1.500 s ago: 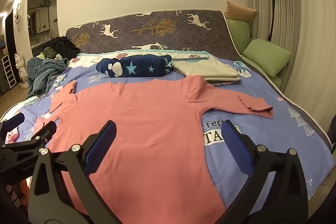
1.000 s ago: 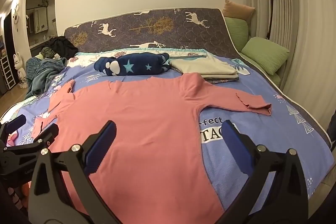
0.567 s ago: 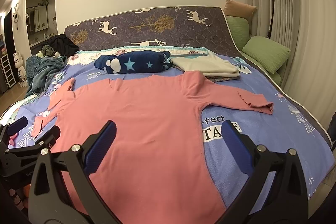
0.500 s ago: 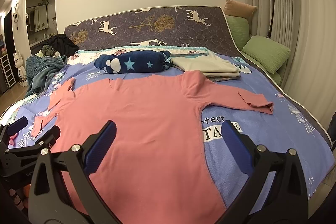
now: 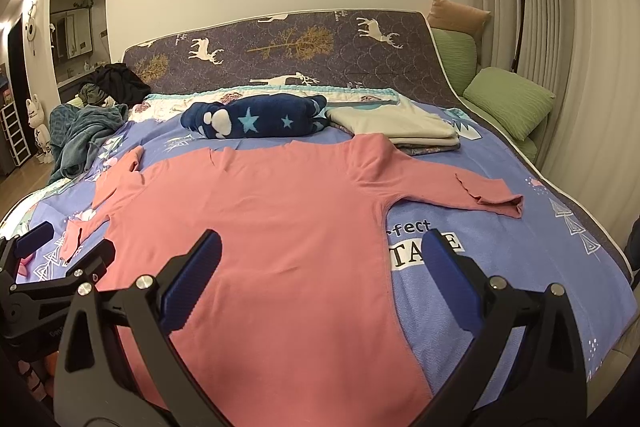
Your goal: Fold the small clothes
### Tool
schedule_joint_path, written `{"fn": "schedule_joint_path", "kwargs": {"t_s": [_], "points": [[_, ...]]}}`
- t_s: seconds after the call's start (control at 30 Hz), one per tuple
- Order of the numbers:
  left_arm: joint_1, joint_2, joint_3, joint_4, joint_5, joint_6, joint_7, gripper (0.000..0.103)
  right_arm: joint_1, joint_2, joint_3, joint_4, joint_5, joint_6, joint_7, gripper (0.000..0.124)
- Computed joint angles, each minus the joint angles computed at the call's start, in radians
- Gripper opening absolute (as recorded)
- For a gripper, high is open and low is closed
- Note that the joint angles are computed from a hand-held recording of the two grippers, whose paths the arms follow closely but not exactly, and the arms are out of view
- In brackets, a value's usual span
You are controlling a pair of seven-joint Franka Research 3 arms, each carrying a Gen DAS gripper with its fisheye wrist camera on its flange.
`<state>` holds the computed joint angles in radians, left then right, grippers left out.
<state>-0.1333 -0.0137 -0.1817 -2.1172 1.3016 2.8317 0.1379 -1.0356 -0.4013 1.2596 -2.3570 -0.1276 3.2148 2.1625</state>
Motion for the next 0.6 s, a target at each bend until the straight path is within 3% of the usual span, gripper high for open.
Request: {"fn": "schedule_joint_path", "kwargs": {"t_s": [0.6], "points": [[0.003,0.001,0.002,-0.002,0.001,0.017,0.006,0.102,-0.005,0.01,0.006,0.005,-0.003,-0.002,-0.002,0.101]]}}
